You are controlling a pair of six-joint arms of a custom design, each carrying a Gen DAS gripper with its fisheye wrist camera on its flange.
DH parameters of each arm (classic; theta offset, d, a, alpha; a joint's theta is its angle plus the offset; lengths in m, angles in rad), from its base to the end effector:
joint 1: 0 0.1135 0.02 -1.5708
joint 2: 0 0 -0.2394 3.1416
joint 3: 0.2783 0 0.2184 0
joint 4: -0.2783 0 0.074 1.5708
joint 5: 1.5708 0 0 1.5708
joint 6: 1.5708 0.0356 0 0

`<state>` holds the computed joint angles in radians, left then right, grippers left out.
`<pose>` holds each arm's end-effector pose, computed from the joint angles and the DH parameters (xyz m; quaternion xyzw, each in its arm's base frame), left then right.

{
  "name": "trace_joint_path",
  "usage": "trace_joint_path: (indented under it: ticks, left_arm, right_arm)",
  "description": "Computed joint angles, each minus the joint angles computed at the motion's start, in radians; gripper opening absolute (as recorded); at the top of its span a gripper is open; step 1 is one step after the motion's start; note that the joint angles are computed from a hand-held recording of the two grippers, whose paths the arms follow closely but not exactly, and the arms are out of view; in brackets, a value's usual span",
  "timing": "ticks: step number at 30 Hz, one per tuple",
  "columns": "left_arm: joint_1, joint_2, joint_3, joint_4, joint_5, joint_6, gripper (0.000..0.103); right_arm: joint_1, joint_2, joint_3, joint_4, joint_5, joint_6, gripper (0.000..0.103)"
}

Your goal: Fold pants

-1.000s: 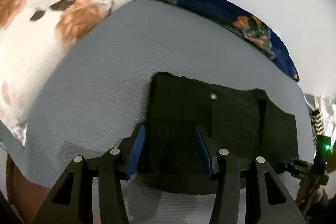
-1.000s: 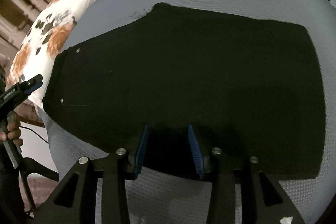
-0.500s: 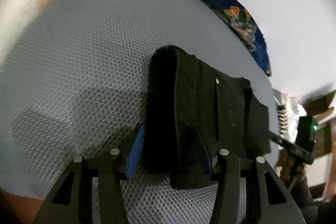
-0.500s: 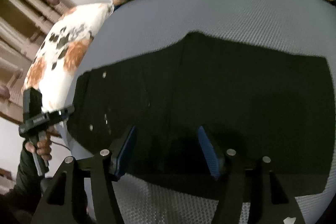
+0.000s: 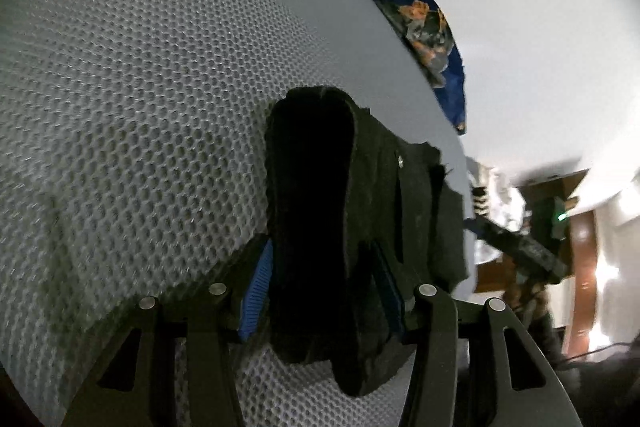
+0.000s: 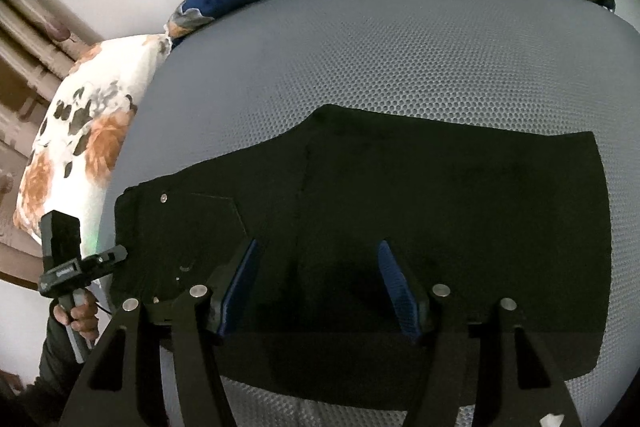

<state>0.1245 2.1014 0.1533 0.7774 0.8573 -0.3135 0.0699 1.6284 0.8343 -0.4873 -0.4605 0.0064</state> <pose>0.1596 -0.0072 0.0130 -0.1130 0.8880 -0.4226 0.1415 0.2523 0.0335 0.1433 -0.0635 0.9619 0.2310 0.1317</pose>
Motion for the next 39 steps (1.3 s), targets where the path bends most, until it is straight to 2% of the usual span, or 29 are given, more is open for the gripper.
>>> trace_joint_path:
  ticks: [3,6,10,12,13,15,18,21,26,29,31,33,35,38,39]
  left_arm:
    - [0.036,0.032,0.077,-0.097,0.064,0.038,0.051]
    - [0.015,0.063,0.144,-0.116,0.093,0.013,0.050]
    - [-0.080,0.086,0.186,-0.043,0.081,-0.076,0.049]
    - [-0.124,0.092,0.192,0.001,0.049,-0.113,0.045]
    - [-0.122,0.077,0.174,-0.005,0.031,-0.093,0.043]
    - [-0.123,0.083,0.158,0.028,0.013,-0.111,0.038]
    - [-0.123,0.051,0.138,0.005,-0.010,-0.155,0.034]
    - [-0.183,-0.074,0.111,-0.071,-0.105,-0.235,0.031]
    - [-0.280,-0.309,0.054,-0.127,-0.189,-0.515,0.025]
    - [-0.433,-0.543,0.087,-0.309,-0.336,-0.676,0.023]
    - [-0.512,-0.608,0.114,-0.340,-0.394,-0.791,0.021]
    - [-0.614,-0.652,0.188,-0.400,-0.479,-0.907,0.020]
    - [-0.729,-0.646,0.308,-0.489,-0.593,-0.971,0.017]
    - [-0.823,-0.579,0.476,-0.573,-0.672,-1.001,0.016]
    - [-0.866,-0.518,0.582,-0.626,-0.703,-0.981,0.016]
  right_arm:
    - [0.016,0.006,-0.003,0.014,0.010,0.015,0.060]
    - [0.014,0.019,-0.004,0.021,0.010,0.021,0.060]
    - [-0.006,0.027,-0.005,0.035,0.005,0.027,0.060]
    - [-0.023,0.033,-0.001,0.037,-0.003,0.026,0.060]
    - [-0.035,0.033,-0.001,0.039,-0.006,0.022,0.060]
    - [-0.054,0.026,-0.004,0.039,-0.016,0.019,0.060]
    - [-0.087,0.008,-0.012,0.037,-0.035,0.007,0.060]
    - [-0.134,-0.017,-0.023,0.031,-0.062,-0.018,0.060]
    - [-0.236,-0.047,-0.033,0.007,-0.124,-0.078,0.060]
    - [-0.318,-0.044,-0.030,-0.018,-0.168,-0.130,0.060]
    - [-0.378,-0.029,-0.017,-0.041,-0.203,-0.170,0.060]
    - [-0.449,-0.009,0.001,-0.068,-0.237,-0.220,0.060]
    - [-0.513,0.017,0.025,-0.101,-0.267,-0.275,0.060]
    - [-0.614,0.069,0.074,-0.161,-0.303,-0.373,0.060]
    - [-0.649,0.089,0.095,-0.184,-0.313,-0.408,0.060]
